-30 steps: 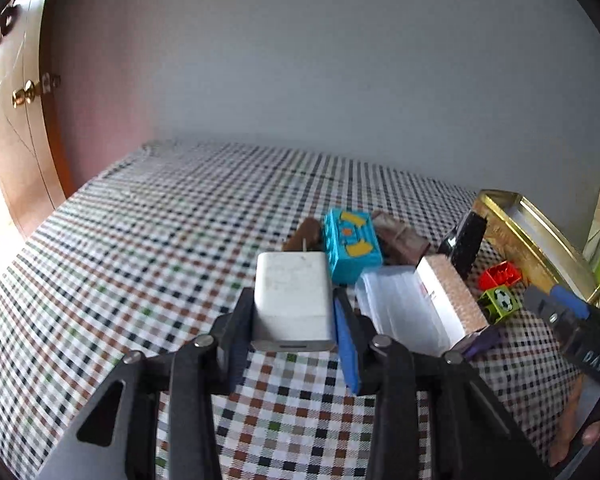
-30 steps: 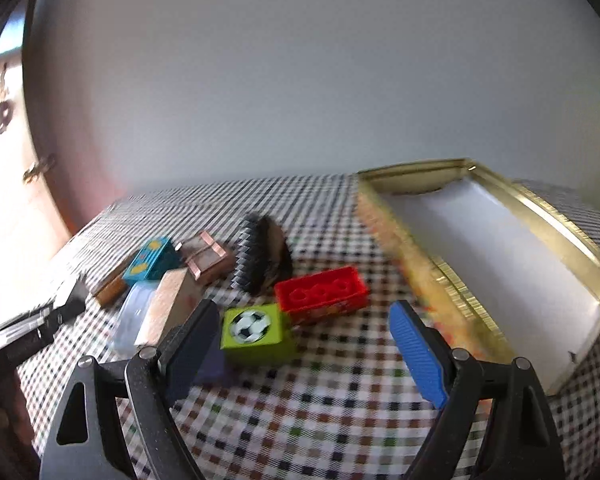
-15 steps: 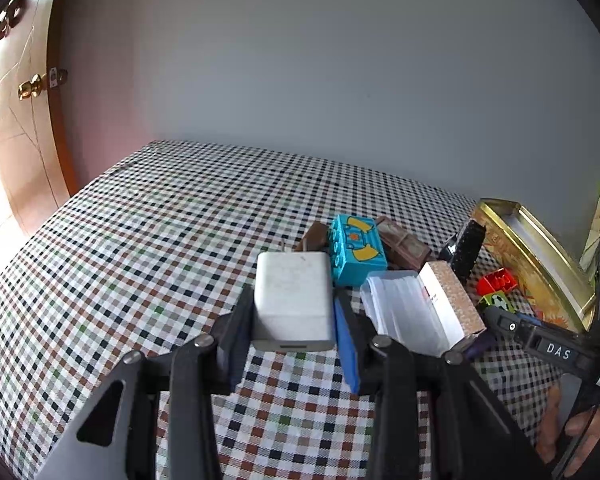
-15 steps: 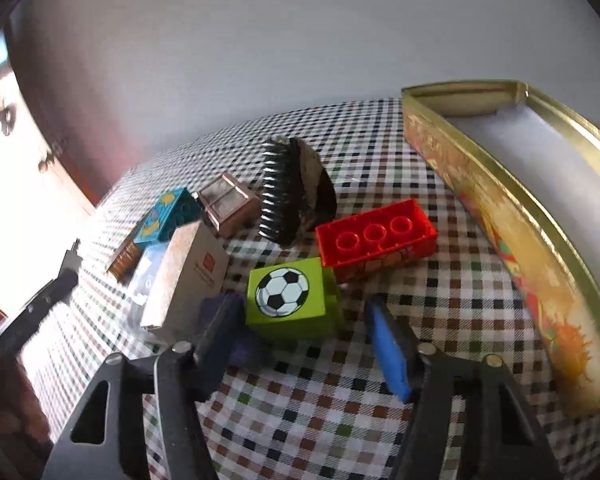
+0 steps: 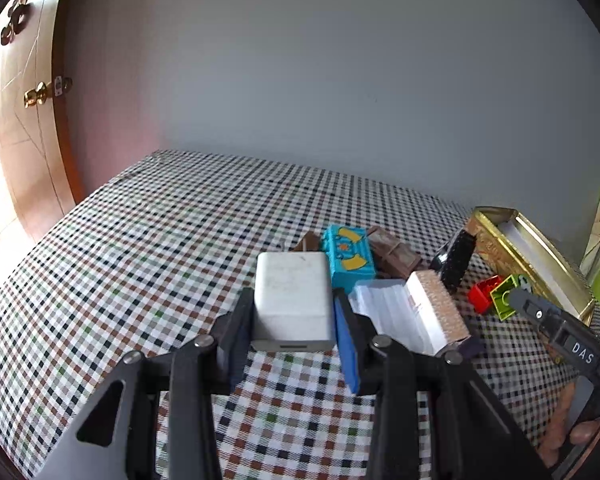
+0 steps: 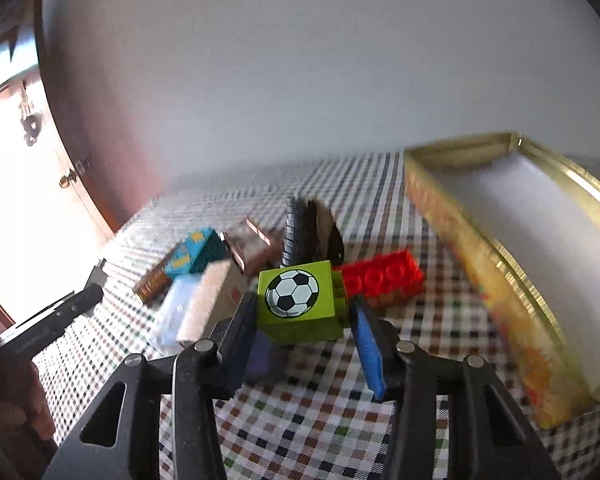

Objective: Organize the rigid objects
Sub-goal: 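Grasp the green soccer-ball block with the right gripper while the left holds the white block, then lower the white block into the gold tin with left while right lowers the green block there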

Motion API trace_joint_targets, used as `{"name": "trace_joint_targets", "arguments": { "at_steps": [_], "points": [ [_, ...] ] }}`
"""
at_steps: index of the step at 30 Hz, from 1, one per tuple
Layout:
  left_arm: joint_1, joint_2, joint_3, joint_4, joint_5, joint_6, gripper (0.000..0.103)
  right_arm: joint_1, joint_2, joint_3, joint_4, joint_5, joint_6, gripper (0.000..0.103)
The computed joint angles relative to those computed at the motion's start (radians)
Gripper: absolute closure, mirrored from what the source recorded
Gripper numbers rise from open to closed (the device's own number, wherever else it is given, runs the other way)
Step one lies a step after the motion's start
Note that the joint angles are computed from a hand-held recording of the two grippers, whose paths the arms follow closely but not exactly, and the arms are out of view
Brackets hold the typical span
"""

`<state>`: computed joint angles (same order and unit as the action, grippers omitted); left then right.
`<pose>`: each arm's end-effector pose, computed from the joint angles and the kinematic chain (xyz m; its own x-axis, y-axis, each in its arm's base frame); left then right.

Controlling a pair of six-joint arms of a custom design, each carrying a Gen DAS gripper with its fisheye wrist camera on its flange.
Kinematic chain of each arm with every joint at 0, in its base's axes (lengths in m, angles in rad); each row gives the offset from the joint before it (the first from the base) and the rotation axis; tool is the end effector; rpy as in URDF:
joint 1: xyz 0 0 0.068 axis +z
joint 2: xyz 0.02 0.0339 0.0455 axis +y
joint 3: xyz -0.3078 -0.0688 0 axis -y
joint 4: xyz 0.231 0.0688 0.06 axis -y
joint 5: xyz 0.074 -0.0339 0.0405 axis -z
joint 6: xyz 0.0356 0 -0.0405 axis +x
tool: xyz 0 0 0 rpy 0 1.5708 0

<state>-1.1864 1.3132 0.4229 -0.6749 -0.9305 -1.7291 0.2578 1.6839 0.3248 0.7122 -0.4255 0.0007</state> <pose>0.0768 -0.1136 0.1741 -0.4861 -0.3715 -0.7910 -0.4573 0.8794 -0.1319 0.2350 0.0771 0.1420 -0.5832 -0.1531 -0.7978 -0.5503 0.7969 0.2493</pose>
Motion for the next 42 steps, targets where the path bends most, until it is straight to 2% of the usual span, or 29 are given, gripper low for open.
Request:
{"name": "trace_joint_targets", "arguments": {
  "at_steps": [4,8,12,19,29,37,42],
  "points": [
    [-0.004,0.029,0.042,-0.008,-0.026,0.012,0.066,-0.03,-0.035,-0.043,0.091,-0.008,0.008,0.054],
    [0.025,0.067,0.076,0.079,-0.043,0.115,0.066,-0.085,-0.091,-0.081,0.163,-0.019,0.016,0.054],
    [0.068,0.124,0.119,0.179,-0.041,0.251,0.066,-0.19,-0.127,-0.076,0.145,-0.089,0.025,0.054],
    [0.128,0.223,0.171,0.41,-0.02,0.48,0.066,-0.288,-0.125,-0.085,0.195,-0.075,-0.023,0.054],
    [0.174,0.331,0.304,0.596,0.004,0.739,0.066,-0.487,-0.078,-0.043,0.244,-0.121,-0.034,0.054],
    [0.207,0.467,0.433,0.778,0.062,0.948,0.066,-0.563,-0.005,0.01,0.306,-0.039,-0.092,0.054],
    [0.219,0.566,0.541,0.827,0.122,1.026,0.066,-0.601,0.018,0.081,0.233,-0.035,-0.088,0.054]
  ]
}}
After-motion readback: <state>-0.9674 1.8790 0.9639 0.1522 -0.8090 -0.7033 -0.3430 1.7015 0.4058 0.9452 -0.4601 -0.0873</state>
